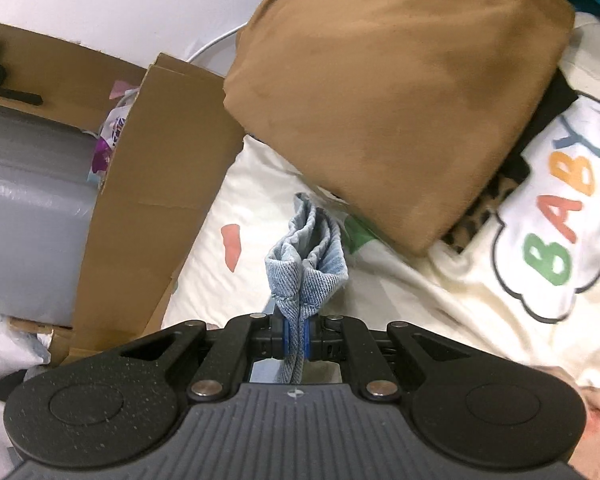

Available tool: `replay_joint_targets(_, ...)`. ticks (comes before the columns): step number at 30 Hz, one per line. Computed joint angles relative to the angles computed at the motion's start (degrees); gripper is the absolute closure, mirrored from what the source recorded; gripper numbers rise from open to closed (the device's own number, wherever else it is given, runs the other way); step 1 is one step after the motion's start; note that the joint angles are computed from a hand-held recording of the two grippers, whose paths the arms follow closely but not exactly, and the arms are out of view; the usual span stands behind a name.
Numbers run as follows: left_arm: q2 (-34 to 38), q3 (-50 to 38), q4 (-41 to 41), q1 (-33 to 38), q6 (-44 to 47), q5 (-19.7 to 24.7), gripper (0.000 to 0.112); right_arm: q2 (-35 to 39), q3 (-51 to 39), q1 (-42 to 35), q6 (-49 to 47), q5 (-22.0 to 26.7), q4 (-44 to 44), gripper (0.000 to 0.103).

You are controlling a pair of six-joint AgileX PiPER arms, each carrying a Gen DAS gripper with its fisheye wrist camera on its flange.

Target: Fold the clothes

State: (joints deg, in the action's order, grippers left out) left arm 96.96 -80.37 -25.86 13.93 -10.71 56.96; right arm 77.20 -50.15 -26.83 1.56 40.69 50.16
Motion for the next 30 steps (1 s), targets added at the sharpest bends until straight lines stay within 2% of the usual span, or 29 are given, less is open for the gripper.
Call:
replay_joint_targets(10,-4.20,0.75,5.36,-2.80,-4.89,4.53,0.094,-8.19,5.20,-10.10,-3.06,8.62,-2.41,0.098)
replay_joint_targets(18,-6.94,4.08,3.77,-1.05,-1.35,5.72,0.094,-15.26,8.57,-18.42,-5.84,15.70,-4.40,0.098)
replay_joint_targets(30,-12.96,11.25,0.75,1.58,3.32,6.99,0.094,-19.55,7.91,-30.54,-7.30,27.77,-9.81,0.098)
